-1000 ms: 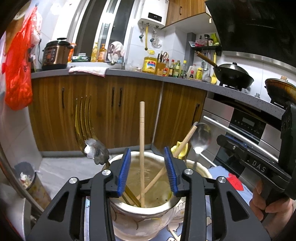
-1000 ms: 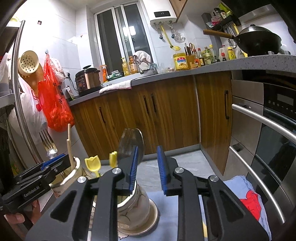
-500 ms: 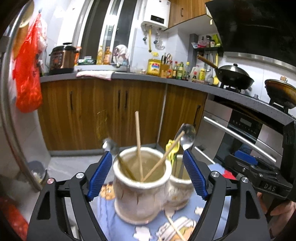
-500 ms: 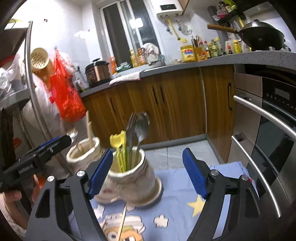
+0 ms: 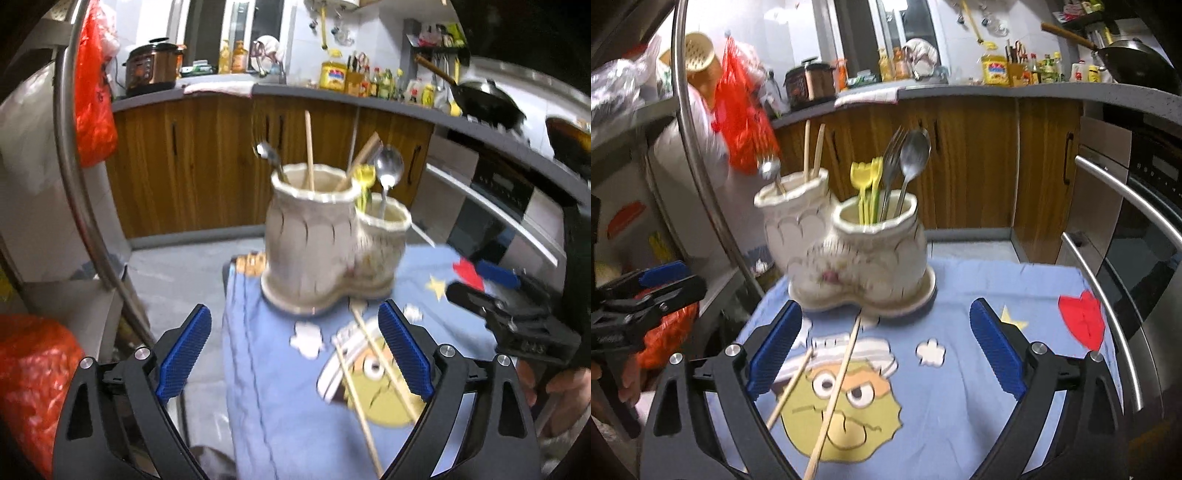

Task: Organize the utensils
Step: 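Withdraw both open tools back over the remaining chopsticks, then grasp a wooden chopstick with the right tool while the left tool grasps the other chopstick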

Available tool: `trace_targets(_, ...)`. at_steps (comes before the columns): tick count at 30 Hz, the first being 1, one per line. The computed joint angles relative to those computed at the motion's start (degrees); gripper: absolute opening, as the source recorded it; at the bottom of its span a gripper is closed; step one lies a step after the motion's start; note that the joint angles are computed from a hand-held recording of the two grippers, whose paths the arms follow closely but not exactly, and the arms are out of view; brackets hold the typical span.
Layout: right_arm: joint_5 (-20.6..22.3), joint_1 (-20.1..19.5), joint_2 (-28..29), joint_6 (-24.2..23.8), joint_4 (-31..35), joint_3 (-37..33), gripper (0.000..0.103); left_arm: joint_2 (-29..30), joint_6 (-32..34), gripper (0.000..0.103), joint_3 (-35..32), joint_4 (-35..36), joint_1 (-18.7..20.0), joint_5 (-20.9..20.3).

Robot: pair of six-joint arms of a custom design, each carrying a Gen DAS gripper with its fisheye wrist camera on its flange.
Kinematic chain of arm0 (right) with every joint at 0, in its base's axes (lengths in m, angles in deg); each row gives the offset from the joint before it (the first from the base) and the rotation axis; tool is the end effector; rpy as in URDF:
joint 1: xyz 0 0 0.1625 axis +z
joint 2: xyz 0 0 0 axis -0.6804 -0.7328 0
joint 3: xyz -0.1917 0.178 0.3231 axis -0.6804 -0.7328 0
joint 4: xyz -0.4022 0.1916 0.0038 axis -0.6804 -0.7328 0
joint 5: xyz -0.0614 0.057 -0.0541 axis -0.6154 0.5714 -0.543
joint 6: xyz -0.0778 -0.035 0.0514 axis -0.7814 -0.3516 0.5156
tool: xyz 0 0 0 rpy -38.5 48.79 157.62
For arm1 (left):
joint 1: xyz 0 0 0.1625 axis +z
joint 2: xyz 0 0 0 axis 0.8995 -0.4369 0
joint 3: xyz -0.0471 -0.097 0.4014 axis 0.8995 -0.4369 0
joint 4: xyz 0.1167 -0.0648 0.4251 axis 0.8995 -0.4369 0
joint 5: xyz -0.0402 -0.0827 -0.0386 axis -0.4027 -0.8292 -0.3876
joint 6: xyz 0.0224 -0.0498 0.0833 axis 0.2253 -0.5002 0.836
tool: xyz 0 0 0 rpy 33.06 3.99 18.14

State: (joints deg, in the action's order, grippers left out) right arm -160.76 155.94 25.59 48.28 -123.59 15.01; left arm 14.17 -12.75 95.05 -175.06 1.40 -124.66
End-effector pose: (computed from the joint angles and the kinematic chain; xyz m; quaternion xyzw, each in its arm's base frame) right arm 0.3976 -0.7315 0.0900 0.2048 -0.8528 0.4136 0.2442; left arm -0.1369 -0.7434 0.3838 0.2885 0.8555 -0.3529 0.2457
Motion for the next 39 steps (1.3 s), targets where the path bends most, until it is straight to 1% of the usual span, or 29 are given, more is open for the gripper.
trace_targets(2,-0.81,0.04,0.08,0.29,1.29,0.36,0.091,-0.99,0.35,0.092,2.15,-0.06,-0.15,1.31)
trace_targets(4,-1.66,0.03,0.11,0.83,3.02,0.77,0.091,-1.96,-0.61,0.092,3.87,1.62,0.08,1.74)
trace_targets(7,-3.09,0.10,0.31,1.43,3.71,1.36,0.091,-3.07,-2.23,0.092,5.99,3.52,0.63,1.21)
trace_targets(10,-3.75,0.10,0.15,2.35,4.74,2.08,0.089,-3.69,-1.05,0.092,8.27,3.36,0.84,0.77)
trace_targets(12,-3.65,0.08,-0.21,2.83,5.61,2.77,0.082,-3.90,-0.46,0.092,9.47,3.08,0.97,0.61)
trace_targets(13,-3.65,0.08,-0.37,3.06,6.22,3.01,0.079,-3.95,-0.86,0.092,9.64,4.12,1.17,0.05)
trace_targets(15,-3.57,0.11,-0.60,3.92,8.17,3.22,0.062,-3.95,-1.00,0.090,9.85,5.28,1.32,-0.42)
trace_targets(16,-3.24,0.06,-0.79,4.79,9.91,3.22,0.057,-3.90,-0.85,0.089,10.00,5.44,1.37,-0.37)
trace_targets(18,-1.87,-0.18,-1.13,6.77,13.78,3.11,0.040,-3.79,-1.32,0.087,10.12,6.03,1.57,-0.22)
trace_targets(19,-1.33,-0.24,-1.24,7.38,15.16,3.07,0.036,-3.74,-1.79,0.084,9.94,6.65,1.75,-0.55)
trace_targets(20,-0.88,-0.24,-1.21,7.89,17.04,2.84,0.030,-3.71,-2.26,0.081,9.73,7.23,1.94,-0.91)
trace_targets(21,-0.77,-0.20,-1.05,7.99,18.20,2.55,0.026,-3.67,-2.88,0.080,9.46,7.85,2.15,-1.19)
trace_targets(24,-0.94,-0.01,-0.24,8.22,22.52,1.23,0.020,-3.62,-4.11,0.077,8.83,9.25,2.57,-1.91)
trace_targets(29,-2.25,0.12,1.29,9.56,28.10,-1.26,0.018,-3.65,-4.19,0.072,8.59,10.52,2.84,-2.76)
trace_targets(30,-2.87,0.21,1.68,9.08,27.94,-1.53,0.017,-3.67,-4.06,0.072,8.63,10.57,2.86,-2.85)
trace_targets(32,-5.14,0.71,2.75,6.10,26.56,-2.10,0.013,-3.70,-3.89,0.072,8.63,10.87,2.84,-2.96)
trace_targets(33,-5.12,0.75,2.92,5.20,26.13,-2.09,0.009,-3.68,-3.81,0.072,8.60,10.98,2.86,-3.07)
trace_targets(34,-5.00,0.73,3.03,4.64,25.94,-2.12,0.007,-3.65,-3.78,0.072,8.55,11.10,2.89,-3.19)
trace_targets(36,-3.93,0.46,2.71,5.42,26.10,-1.82,0.006,-3.64,-3.75,0.072,8.56,11.21,2.86,-3.32)
trace_targets(39,-1.80,-0.15,1.27,7.70,25.52,-0.34,0.006,-3.73,-2.73,0.068,8.96,10.98,2.48,-3.58)
